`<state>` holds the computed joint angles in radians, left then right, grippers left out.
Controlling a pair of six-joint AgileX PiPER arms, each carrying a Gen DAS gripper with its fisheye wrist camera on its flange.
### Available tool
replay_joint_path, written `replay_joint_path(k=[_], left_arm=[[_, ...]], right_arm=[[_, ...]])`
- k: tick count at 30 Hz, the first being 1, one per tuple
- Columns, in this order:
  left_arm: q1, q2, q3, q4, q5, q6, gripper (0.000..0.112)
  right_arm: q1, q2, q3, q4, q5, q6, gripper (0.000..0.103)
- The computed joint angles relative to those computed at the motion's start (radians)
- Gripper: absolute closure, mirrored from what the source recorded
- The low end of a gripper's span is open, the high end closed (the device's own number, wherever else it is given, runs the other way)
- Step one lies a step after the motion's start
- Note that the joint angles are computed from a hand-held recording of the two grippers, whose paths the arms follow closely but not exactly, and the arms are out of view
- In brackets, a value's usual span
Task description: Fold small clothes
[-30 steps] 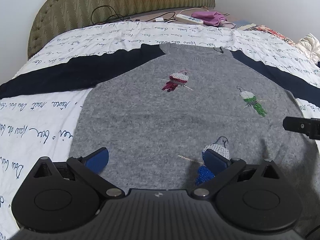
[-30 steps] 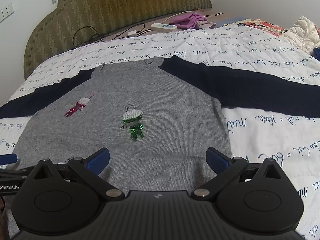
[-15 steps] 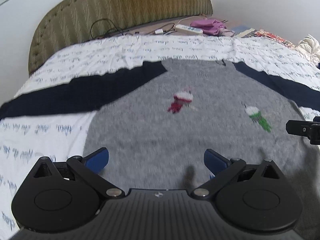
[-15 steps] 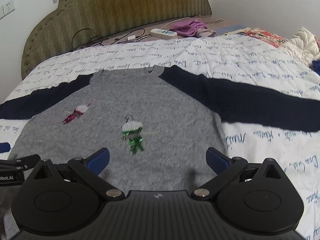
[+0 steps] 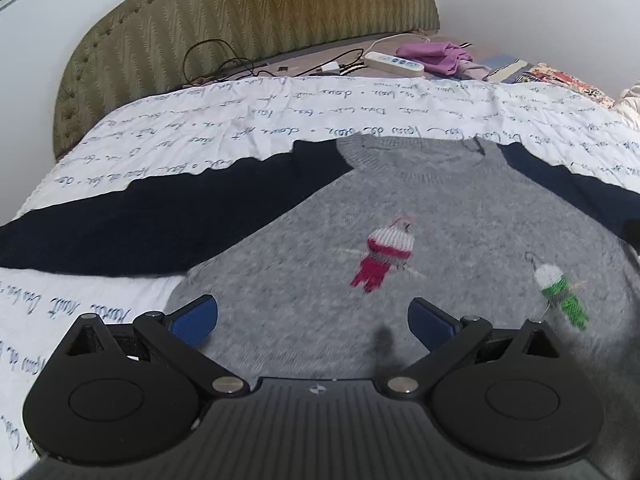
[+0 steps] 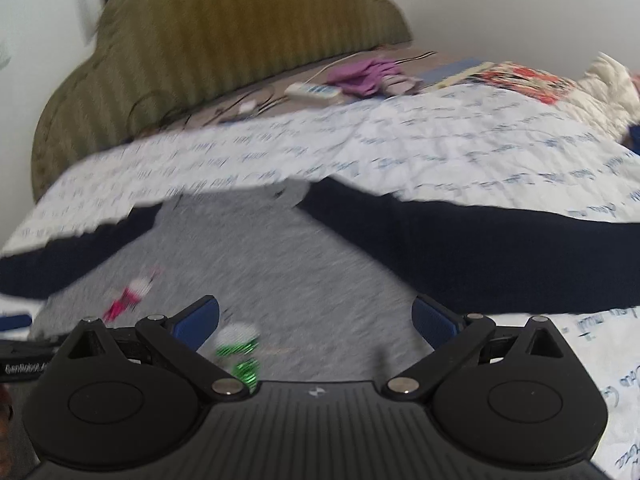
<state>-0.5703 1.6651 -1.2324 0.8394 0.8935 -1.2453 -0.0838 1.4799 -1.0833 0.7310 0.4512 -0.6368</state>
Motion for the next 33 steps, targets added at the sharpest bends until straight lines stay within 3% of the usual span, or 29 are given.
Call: replay_joint_path(k=[4, 8, 12, 16, 25, 28, 31, 32, 33], left_arm=[[0.006, 0.022, -0.015, -0.007, -0.025, 0.006, 0.010], [0.006, 0.038, -0.031, -0.015, -0.050, 0.024, 0.010], [0.008, 0.050, -0.054, -0.029, -0.071, 0.046, 0.010], [0.005, 0.069, -0.090, -0.051, -0.084, 0.073, 0.010], [-0.028, 0.119, -0.154, -0.065, -0.057, 0.113, 0.010], [-0.036, 0.124, -0.162, -0.065, -0.042, 0.118, 0.010], [-0.038, 0.123, -0.158, -0.066, -0.036, 0.114, 0.010], [-0.037, 0.124, -0.157, -0.068, -0.035, 0.114, 0.010], [-0.036, 0.125, -0.156, -0.073, -0.034, 0.117, 0.010]], right_arm=[[-0.193, 0.062, -0.036, 0.166, 0.056, -0.160, 0.000], [-0.458, 0.191, -0.125, 0.334, 0.191, -0.248, 0.000], [-0.698, 0.346, -0.238, 0.470, 0.311, -0.178, 0.000], [-0.850, 0.463, -0.321, 0.579, 0.353, -0.120, 0.000], [-0.917, 0.667, -0.540, 0.608, 0.431, 0.006, 0.000], [-0.905, 0.687, -0.553, 0.668, 0.426, -0.044, 0.001], [-0.876, 0.696, -0.585, 0.633, 0.398, -0.038, 0.001], [-0.866, 0.694, -0.589, 0.622, 0.386, -0.046, 0.006], [-0.860, 0.686, -0.580, 0.621, 0.372, -0.059, 0.021]])
